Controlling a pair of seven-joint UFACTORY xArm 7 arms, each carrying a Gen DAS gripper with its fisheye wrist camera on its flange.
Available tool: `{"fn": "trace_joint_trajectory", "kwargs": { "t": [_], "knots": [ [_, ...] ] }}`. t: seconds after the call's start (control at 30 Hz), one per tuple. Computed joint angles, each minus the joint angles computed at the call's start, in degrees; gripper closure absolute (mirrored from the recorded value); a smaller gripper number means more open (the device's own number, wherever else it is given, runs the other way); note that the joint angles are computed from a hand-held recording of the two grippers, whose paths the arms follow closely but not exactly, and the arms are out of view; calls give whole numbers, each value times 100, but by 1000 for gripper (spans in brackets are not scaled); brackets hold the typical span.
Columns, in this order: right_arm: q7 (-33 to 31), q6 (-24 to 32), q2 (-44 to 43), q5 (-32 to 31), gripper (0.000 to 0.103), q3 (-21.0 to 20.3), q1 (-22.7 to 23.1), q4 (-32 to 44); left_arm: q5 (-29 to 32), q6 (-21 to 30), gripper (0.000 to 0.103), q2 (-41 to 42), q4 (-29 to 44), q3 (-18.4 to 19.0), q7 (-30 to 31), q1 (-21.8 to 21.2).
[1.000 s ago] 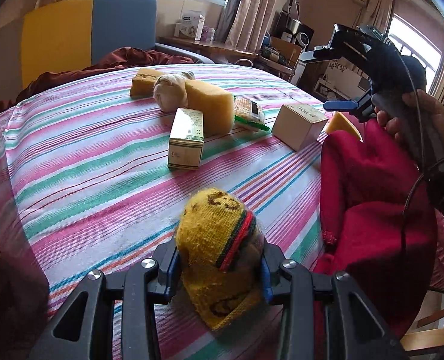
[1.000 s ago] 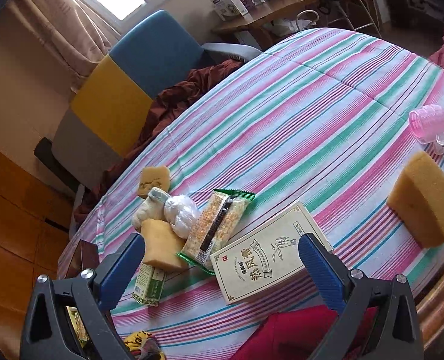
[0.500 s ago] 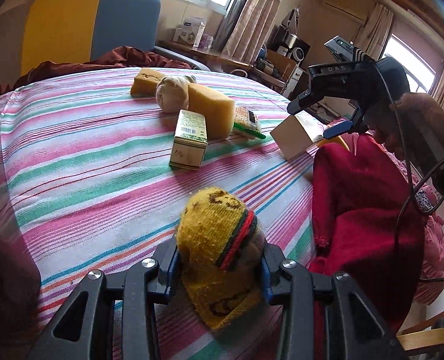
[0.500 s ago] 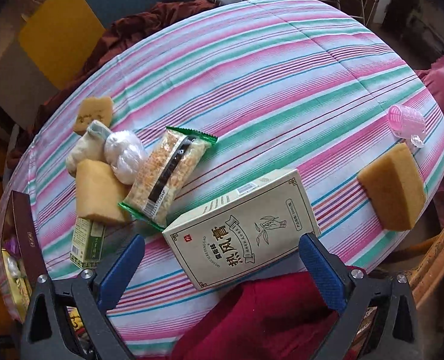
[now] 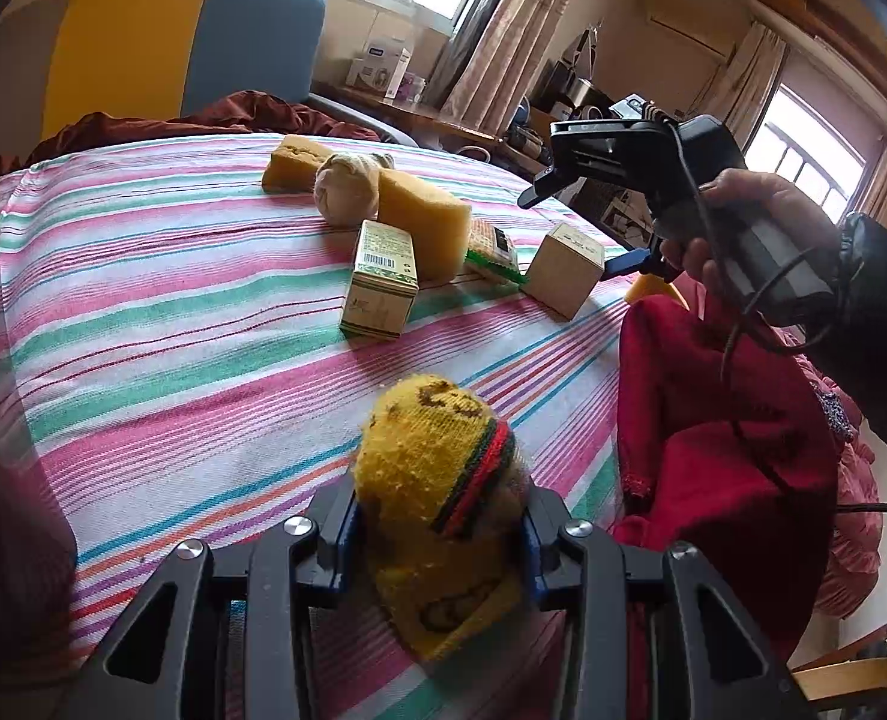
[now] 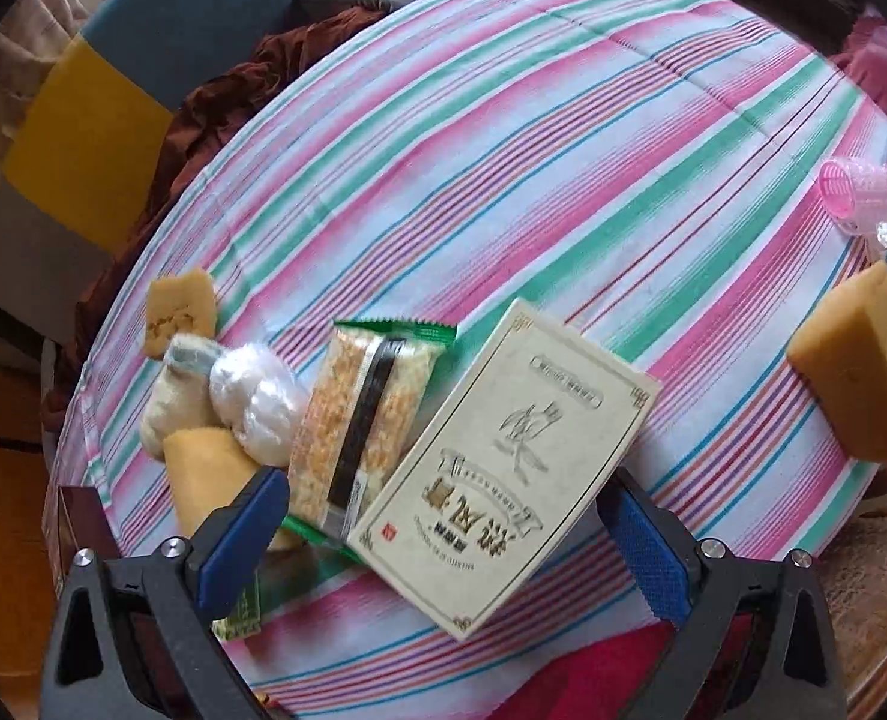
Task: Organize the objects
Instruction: 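Lift the yellow knit item with the left tool while right tool grasps the white box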
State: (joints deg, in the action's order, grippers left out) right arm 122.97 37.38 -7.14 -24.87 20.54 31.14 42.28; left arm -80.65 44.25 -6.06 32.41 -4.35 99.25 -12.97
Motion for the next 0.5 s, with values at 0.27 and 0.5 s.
{"fn": "trace_joint_trajectory", "kwargs": {
  "t": [0.27,0.5],
  "knots": [
    [-577,734,550,41,46,-150,143,663,-68,-12,61,4,-7,-8,64,5],
    [-636,1331,994,-129,48,-310,395,1149,-173,-50,61,20,-18,-21,189,-6]
  ]
}}
